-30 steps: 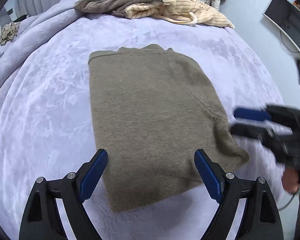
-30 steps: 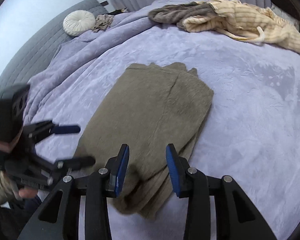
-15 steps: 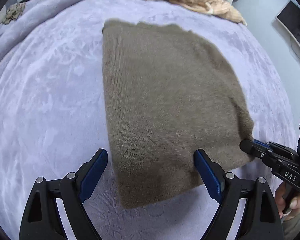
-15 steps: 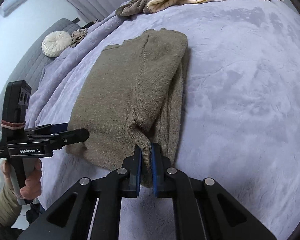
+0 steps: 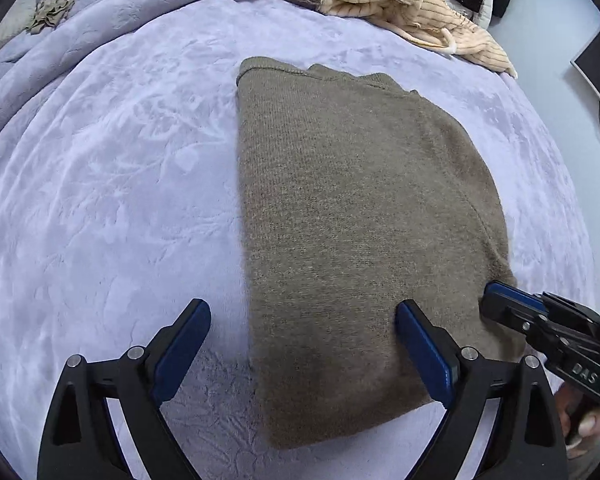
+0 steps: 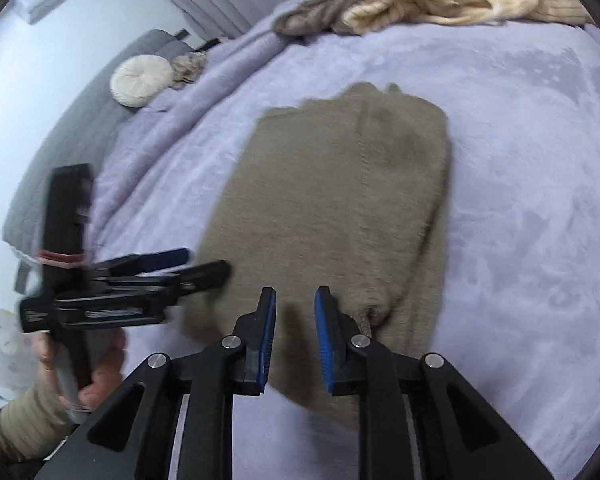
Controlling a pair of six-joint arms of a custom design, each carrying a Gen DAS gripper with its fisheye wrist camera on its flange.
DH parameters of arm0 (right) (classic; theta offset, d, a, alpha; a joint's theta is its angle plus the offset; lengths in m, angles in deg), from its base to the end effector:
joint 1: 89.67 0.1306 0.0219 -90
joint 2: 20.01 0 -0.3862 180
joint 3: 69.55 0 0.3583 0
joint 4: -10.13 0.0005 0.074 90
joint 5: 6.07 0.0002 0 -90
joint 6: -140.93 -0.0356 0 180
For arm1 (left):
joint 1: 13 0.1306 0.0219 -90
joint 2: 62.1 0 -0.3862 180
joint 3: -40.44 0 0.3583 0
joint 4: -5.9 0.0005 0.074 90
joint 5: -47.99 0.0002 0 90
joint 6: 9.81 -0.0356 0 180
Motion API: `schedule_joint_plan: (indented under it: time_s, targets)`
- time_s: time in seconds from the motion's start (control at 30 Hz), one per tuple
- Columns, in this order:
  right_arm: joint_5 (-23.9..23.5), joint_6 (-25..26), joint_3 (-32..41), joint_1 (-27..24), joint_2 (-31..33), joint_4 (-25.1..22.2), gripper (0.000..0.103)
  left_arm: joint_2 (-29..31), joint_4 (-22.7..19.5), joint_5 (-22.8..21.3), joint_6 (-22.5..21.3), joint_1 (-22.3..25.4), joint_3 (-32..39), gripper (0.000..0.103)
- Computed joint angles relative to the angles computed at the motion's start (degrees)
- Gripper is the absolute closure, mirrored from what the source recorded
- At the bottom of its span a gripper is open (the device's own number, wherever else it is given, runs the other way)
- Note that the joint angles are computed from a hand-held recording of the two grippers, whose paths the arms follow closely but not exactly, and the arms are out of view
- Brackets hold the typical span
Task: Fold small clothes
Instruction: 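Move both open tools to the side edge of the folded sweater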
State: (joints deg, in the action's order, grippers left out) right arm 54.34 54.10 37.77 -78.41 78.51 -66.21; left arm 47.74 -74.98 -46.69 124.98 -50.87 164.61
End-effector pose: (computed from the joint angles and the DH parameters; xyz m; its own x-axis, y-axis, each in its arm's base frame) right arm 0.4607 0.1091 0.4703 -0.8854 -0.2253 -0.4067 -0.4044 0.8048 0.4345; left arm 0.4305 -0.3317 0.4820 -0.9269 -0.1687 -0.3352 -0.0942 0.9693 -0.2272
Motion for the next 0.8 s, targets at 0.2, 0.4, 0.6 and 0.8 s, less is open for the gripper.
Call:
schedule_joint_plan:
  time_s: [0.2,0.4,0.6,0.8]
  targets:
    - [0.32,-0.4,-1.91,-0.86,-2.09,1.14,0.087,0.99,-2.56,-2.15,-1.24,-1.11,2.43,0.009]
    - [7.54,-1.63,0.44,2.11,-4.46,1.97,0.065,-0.43,-3.02,-5.21,-1.61,-2.22,3.22,0.009]
    - [10.92,-1.05,2.96,3.97,-2.25,3.2,0.019,2.73,-7.69,-9.24,-2.23,-1.85,7.22,0.009]
    - [16.13,-5.15,2.64,0.6,0.02,0.49,0.019,1.26,-5.68,-6.47,-2.86,-0.69,4.89,0.008]
